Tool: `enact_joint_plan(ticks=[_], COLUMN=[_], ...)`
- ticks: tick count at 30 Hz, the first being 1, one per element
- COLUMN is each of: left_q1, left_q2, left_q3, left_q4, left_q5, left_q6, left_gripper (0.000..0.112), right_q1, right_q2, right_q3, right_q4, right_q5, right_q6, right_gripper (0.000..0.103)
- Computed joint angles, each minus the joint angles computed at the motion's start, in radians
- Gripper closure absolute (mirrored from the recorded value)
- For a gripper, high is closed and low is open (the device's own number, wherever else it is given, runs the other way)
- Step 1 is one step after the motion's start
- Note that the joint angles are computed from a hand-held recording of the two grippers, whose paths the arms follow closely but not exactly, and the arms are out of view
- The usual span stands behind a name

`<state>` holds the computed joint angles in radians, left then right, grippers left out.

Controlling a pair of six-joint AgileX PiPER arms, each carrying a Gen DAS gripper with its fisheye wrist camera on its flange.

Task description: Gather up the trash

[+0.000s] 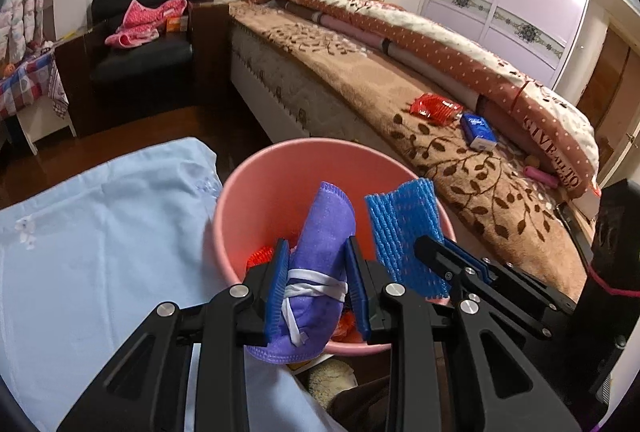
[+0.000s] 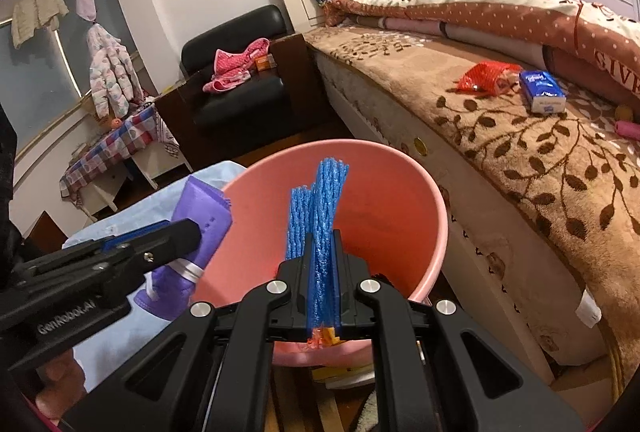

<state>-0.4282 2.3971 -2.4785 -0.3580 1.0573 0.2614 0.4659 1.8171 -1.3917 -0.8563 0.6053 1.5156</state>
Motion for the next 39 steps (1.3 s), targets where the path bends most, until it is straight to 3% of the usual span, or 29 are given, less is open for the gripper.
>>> enact_joint_plan(ticks=[3,6,9,11,14,29,39], left_q1=[-0.004,-0.004,-0.004,0.001,0.006,0.013,0.035], left_q2=[0.069,0.072,0.037,0.019,0.004,-0.268,-0.445], left_q3=[-0.108,-0.099,-0.028,0.001,0.014,0.420,0.671], left_q4=[0.012,0.014,0.016,0.002,-0.006,-0.039,-0.070], left_q5=[0.046,0.026,-0.029,-0.047,-0.050,-0.266,-0.380], left_q6=[-0.032,-0.035,-0.025,-0.009,-0.002,0.110,0.187], left_gripper=[0.084,0.080,0.057,0.056,0.055,0.055,0.055], right_q1=[-0.013,-0.024,-0.028,-0.024,-0.019,0.076,0.243], right_q2=[0.014,0.024,0.032,0.030,0.022,-0.045,-0.077], right_q3=[-0.004,-0.007,-0.017,-0.015,-0.006,0.031,0.024], right_q4=[0.010,0.028,0.052,0.043,0.020,-0.051,-0.153], right_q5=[-0.010,-0.022,-0.021,-0.021,-0.022,0.056,0.215], right_q6=[-0.009,-0.028,-0.056,-0.045,-0.021,0.081,0.211], right_gripper=[0.096,0.096,0.094,0.077,0.066,0.064,0.063])
